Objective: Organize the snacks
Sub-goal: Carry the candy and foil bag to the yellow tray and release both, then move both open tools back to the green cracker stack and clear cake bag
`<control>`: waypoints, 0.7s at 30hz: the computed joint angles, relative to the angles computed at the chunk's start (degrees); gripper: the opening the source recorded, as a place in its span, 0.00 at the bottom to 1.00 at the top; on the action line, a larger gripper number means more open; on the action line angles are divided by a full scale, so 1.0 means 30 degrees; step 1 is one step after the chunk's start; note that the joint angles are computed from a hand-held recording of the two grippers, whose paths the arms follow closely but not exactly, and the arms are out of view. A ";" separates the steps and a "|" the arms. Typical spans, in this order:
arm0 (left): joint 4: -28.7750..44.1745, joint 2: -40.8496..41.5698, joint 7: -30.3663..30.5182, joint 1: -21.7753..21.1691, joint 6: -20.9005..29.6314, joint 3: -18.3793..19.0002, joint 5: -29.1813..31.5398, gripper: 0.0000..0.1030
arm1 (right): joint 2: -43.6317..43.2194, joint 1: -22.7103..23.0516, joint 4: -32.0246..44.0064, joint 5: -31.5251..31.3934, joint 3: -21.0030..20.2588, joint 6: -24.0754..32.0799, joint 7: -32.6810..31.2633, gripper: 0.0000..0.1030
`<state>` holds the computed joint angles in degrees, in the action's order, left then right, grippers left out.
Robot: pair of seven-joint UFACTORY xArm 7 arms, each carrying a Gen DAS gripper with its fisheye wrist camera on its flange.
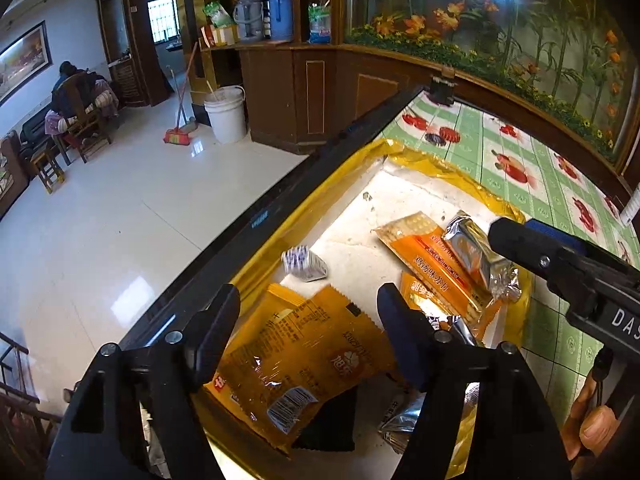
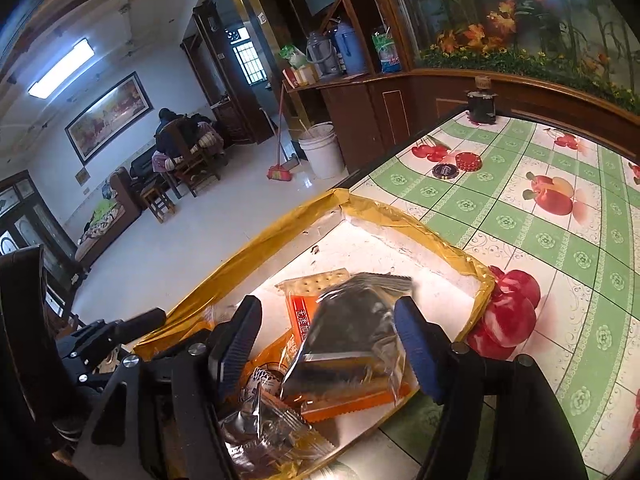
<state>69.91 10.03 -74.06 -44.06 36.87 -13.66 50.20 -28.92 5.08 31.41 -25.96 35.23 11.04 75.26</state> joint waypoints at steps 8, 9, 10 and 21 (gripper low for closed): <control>-0.0192 -0.0549 -0.0308 -0.0242 0.0556 -0.0352 0.0372 0.72 | -0.5016 0.2775 -0.2388 0.1964 -0.0920 0.2245 0.0596 0.76; -0.0155 -0.0564 -0.0329 -0.0262 0.0568 -0.0418 0.0420 0.72 | -0.5902 0.3240 -0.2736 0.2287 -0.0948 0.2874 0.0724 0.76; -0.0165 -0.0628 -0.0407 -0.0295 0.0490 -0.0477 0.0522 0.72 | -0.6691 0.3664 -0.3083 0.2555 -0.0984 0.3378 0.0825 0.76; 0.1472 0.0360 0.0348 -0.1653 0.0698 -0.1021 0.0389 0.72 | -1.8621 1.0940 -0.6460 0.5774 -0.0090 1.6125 0.3472 0.77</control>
<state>74.32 11.11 -73.01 -49.02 38.97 -16.72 51.36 -84.79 37.91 12.03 -8.64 34.96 59.41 85.68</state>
